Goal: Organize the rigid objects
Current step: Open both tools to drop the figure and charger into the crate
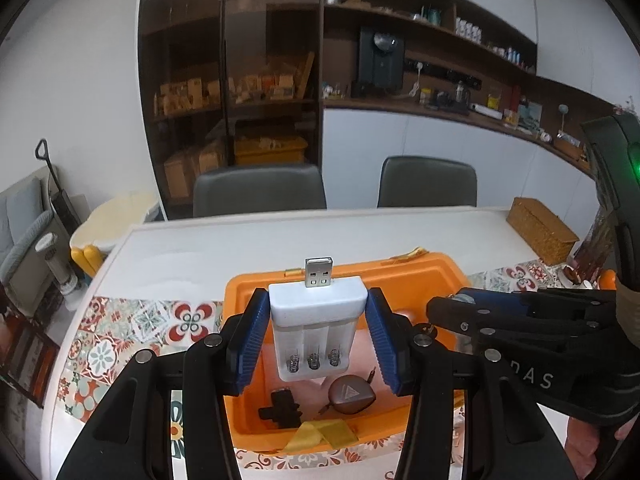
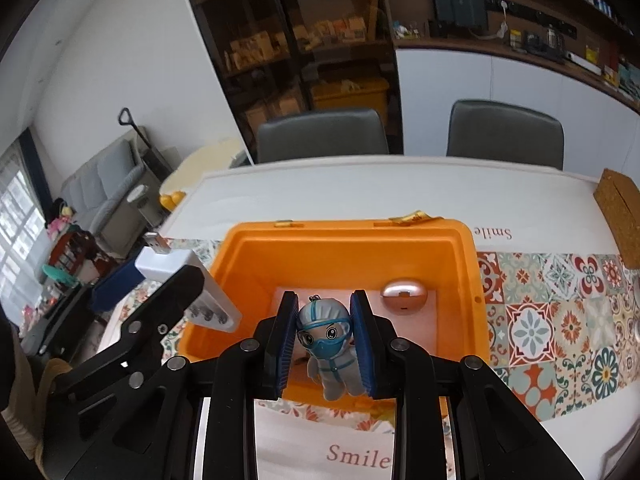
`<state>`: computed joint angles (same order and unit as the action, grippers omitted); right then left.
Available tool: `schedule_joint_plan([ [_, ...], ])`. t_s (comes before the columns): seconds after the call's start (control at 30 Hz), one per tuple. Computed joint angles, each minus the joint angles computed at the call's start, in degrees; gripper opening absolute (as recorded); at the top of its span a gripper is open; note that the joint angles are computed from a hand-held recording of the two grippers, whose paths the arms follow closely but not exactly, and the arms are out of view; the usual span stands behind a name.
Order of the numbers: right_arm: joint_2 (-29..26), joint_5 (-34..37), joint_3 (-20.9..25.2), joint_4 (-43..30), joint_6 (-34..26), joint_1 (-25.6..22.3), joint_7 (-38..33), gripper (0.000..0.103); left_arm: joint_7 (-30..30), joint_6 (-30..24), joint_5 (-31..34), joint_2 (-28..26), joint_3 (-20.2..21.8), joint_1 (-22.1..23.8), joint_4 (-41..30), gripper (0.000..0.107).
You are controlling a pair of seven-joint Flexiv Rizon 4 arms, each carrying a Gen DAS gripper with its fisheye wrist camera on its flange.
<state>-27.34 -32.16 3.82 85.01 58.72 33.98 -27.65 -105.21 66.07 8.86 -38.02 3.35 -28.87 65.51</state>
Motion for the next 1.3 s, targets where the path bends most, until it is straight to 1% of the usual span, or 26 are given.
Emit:
schedule_joint_plan([
  [0.2, -2.67, 5.62, 1.94, -4.25, -4.72, -1.51, -4.04, 0.028, 3.27, -8.51, -2.88, -4.07, -2.00, 1.31, -6.42, 0.049],
  [0.37, -4.47, 9.18, 2.33, -6.53, -7.29, -2.14, -6.24, 0.028, 3.86, -12.94, -3.55, -6.27, -2.12, 1.42, -9.33, 0.049],
  [0.5, -5.13, 10.63, 2.21, -7.12, -8.54, -2.18, -6.97, 0.028, 4.38, -16.74, -4.77, -7.75, -2.79, 1.84, -10.99, 0.049],
  [0.6, -5.48, 11.26, 2.12, -7.47, -9.14, -2.22, -7.34, 0.028, 4.40, -19.03, -5.47, -8.63, -3.09, 2.07, -12.05, 0.052],
  [0.63, -5.59, 11.45, 2.12, -7.53, -9.18, -2.25, -7.47, 0.028, 4.47, -20.17, -5.81, -8.94, -3.25, 2.18, -12.56, 0.055],
  [0.67, -5.68, 11.69, 2.16, -7.59, -9.26, -2.31, -7.60, 0.028, 4.37, -20.69, -5.90, -9.10, -3.24, 2.22, -12.80, 0.061],
  [0.8, -5.93, 12.08, 2.03, -7.95, -9.58, -2.23, -7.70, 0.028, 3.08, -22.37, -4.82, -9.26, -2.21, 1.62, -13.63, 0.070],
  [0.87, -6.02, 12.25, 2.04, -8.08, -9.71, -2.26, -7.80, 0.028, 1.25, -23.90, -3.45, -9.29, -0.93, 0.84, -14.59, 0.082],
  [0.93, -6.22, 12.44, 2.05, -8.44, -9.97, -2.22, -7.80, 0.028, -0.11, -25.09, -2.34, -9.27, -0.32, 0.60, -15.41, 0.088],
  [1.0, -6.46, 12.75, 2.10, -8.75, -10.20, -2.30, -7.89, 0.028, -1.39, -25.96, -1.30, -8.95, 0.08, 0.46, -15.69, 0.089],
  [1.07, -6.55, 12.96, 2.01, -8.80, -10.23, -2.37, -7.75, 0.028, -2.75, -26.25, -0.39, -8.44, 0.35, 0.36, -15.51, 0.092],
  [1.1, -6.64, 13.21, 2.13, -8.93, -10.38, -2.49, -7.89, 0.029, -3.21, -26.15, -0.04, -8.20, 0.31, 0.44, -15.33, 0.092],
  [1.2, -6.42, 12.83, 1.55, -8.60, -10.34, -2.17, -6.83, 0.049, -4.38, -25.79, 1.01, -7.31, 0.39, 0.47, -14.50, 0.093],
  [1.3, -5.88, 11.72, 1.01, -7.89, -10.51, -1.79, -5.61, 0.049, -5.56, -25.29, 2.13, -6.31, 0.57, 0.36, -13.37, 0.094],
])
